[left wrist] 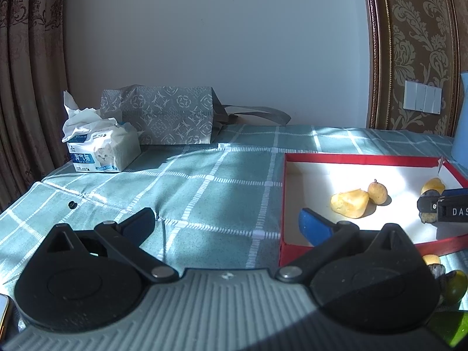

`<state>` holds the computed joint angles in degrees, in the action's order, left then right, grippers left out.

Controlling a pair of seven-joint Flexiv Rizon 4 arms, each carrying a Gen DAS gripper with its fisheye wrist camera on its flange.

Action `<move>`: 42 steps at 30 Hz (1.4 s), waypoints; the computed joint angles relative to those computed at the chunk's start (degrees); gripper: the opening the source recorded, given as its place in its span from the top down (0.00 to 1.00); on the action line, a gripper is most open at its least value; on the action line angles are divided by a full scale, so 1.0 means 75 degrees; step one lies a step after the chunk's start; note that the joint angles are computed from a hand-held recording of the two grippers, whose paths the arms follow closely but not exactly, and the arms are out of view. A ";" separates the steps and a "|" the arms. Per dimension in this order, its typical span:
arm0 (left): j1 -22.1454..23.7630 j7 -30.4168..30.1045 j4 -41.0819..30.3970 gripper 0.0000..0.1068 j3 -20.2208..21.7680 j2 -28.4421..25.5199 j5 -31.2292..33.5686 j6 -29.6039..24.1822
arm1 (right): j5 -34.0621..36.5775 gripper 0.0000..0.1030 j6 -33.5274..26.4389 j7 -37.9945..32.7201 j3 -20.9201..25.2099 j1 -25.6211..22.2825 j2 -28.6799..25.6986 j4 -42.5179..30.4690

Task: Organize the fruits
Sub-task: 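Carry the dark eggplant chunk into the tray and open the right gripper, then move the left gripper toward the green cucumber pieces beside the tray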

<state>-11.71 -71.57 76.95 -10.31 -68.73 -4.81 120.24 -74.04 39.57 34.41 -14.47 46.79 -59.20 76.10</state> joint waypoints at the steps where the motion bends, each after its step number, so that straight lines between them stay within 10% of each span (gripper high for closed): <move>1: 0.0028 -0.0011 0.0007 0.04 -0.0035 0.0006 0.0034 -0.0027 | -0.0054 0.49 -0.0089 0.0086 -0.0036 0.0076 0.0047 0.0071; 11: 0.0328 -0.0129 0.0083 0.04 -0.0406 0.0059 0.0547 -0.0336 | -0.1205 0.48 -0.2088 0.2816 0.0478 0.1158 0.0883 0.1766; 15: 0.0187 -0.0047 0.0096 0.04 -0.0307 0.0025 0.0606 -0.0188 | -0.2202 0.48 -0.1678 0.4631 0.0784 0.0792 0.1042 0.2310; 21: 0.0541 -0.0235 0.0872 0.04 -0.0890 0.0461 0.0793 -0.0856 | -0.2224 0.48 -0.2144 0.4607 0.1079 0.0646 0.1099 0.2434; 42: -0.1252 0.0762 0.1600 0.04 0.0890 0.0853 -0.0275 -0.0295 | -0.2547 0.45 -0.2238 0.4679 0.1239 0.0566 0.1135 0.2473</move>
